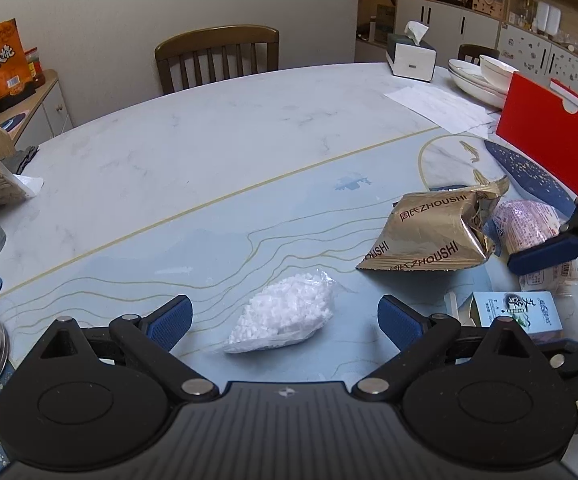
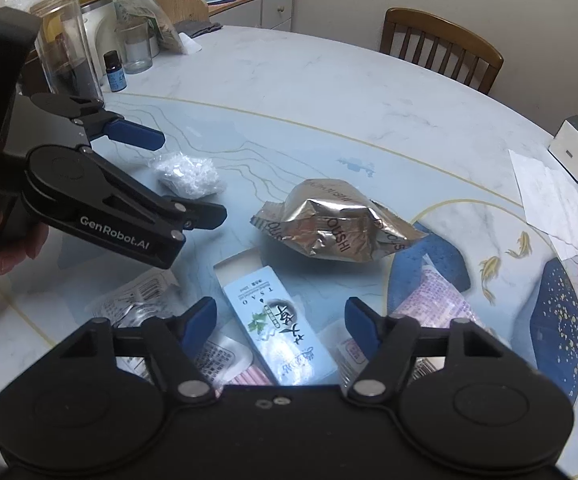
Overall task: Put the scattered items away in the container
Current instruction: 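Grasp the white tea carton with the right gripper while the left grasps the foam-piece bag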
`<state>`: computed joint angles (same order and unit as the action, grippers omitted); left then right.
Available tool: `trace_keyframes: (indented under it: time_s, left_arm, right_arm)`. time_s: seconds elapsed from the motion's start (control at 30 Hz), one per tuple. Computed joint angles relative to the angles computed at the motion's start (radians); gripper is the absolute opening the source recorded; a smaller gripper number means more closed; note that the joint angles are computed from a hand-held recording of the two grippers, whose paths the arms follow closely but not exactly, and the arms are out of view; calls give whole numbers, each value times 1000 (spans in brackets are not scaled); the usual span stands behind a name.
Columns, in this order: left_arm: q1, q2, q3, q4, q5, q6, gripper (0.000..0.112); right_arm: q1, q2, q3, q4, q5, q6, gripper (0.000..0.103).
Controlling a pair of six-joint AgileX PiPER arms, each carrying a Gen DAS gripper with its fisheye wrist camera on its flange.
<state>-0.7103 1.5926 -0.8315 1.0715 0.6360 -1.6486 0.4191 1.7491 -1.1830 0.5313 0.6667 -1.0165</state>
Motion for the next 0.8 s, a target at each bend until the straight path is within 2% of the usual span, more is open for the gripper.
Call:
trace_keyframes:
  time_s: [0.1, 0.17, 0.23, 0.37, 0.53, 0.7, 0.8]
  left_arm:
    - [-2, 1, 0, 5, -5, -9, 95]
    - [-3, -2, 3, 3, -11, -10, 88]
    - [-4, -4, 5, -8, -12, -5, 75]
    - [-15, -2, 1, -28, 1, 2, 66]
    - [-17, 10, -25, -75, 25, 51, 44]
    - [-24, 15, -41, -103, 47, 79, 33]
    - [-28, 9, -41, -111, 48, 79, 32]
  right_arm:
    - [3, 10, -7, -11, 8, 16, 59]
    - [6, 14, -9, -15, 12, 18, 55]
    - [10, 15, -7, -19, 11, 19, 50]
    - [11, 14, -5, -16, 11, 17, 45]
    - [8, 7, 0, -14, 9, 14, 37]
    - [-8, -2, -6, 6, 24, 12, 32]
    - [-16, -16, 2, 11, 23, 6, 29]
